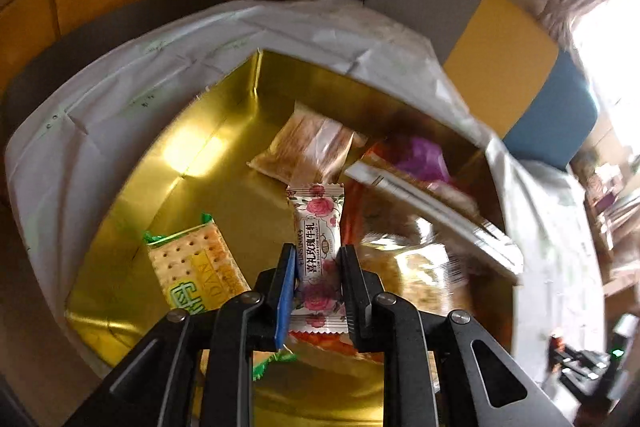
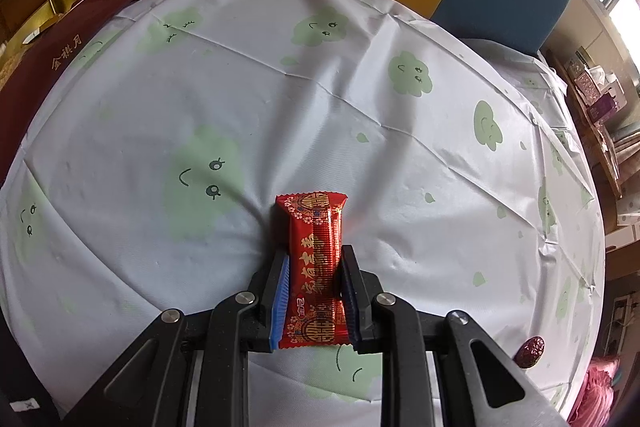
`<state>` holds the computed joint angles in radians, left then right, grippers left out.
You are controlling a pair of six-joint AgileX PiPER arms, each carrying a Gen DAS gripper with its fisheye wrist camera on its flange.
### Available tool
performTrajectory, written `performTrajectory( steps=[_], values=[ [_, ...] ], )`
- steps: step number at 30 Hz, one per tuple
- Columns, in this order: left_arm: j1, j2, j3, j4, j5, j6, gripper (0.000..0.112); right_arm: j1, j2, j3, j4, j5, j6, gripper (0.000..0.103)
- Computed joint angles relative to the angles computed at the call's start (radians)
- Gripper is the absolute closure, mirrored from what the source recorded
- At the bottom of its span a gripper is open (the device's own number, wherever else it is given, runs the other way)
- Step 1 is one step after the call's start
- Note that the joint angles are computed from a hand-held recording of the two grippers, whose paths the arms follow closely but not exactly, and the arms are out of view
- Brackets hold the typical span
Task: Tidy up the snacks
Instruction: 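Carry the pink candy into the gold tin and open the left gripper, then carry the red candy into the gold tin and open the right gripper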
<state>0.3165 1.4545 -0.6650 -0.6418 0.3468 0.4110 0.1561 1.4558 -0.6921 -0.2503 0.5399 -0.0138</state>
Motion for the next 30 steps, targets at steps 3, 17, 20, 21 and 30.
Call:
performTrajectory(
  steps=[3, 17, 20, 21, 30],
  values=[
    [-0.006, 0.044, -0.005, 0.013, -0.013, -0.016, 0.087, 0.003, 0.001, -0.001, -0.002, 0.001, 0.005, 0.080],
    [-0.126, -0.075, 0.120, 0.570, -0.158, -0.542, 0.082, 0.009, 0.001, 0.006, -0.033, -0.008, 0.022, 0.080],
    [-0.137, -0.112, 0.131, 0.594, -0.152, -0.564, 0.082, 0.014, -0.001, 0.011, -0.040, -0.011, 0.035, 0.080],
    [-0.138, -0.131, 0.138, 0.597, -0.148, -0.567, 0.082, 0.017, -0.002, 0.014, -0.046, -0.013, 0.041, 0.080],
    [-0.159, -0.242, 0.159, 0.581, -0.099, -0.548, 0.082, 0.013, -0.005, 0.015, -0.040, -0.017, 0.033, 0.080]
  ],
)
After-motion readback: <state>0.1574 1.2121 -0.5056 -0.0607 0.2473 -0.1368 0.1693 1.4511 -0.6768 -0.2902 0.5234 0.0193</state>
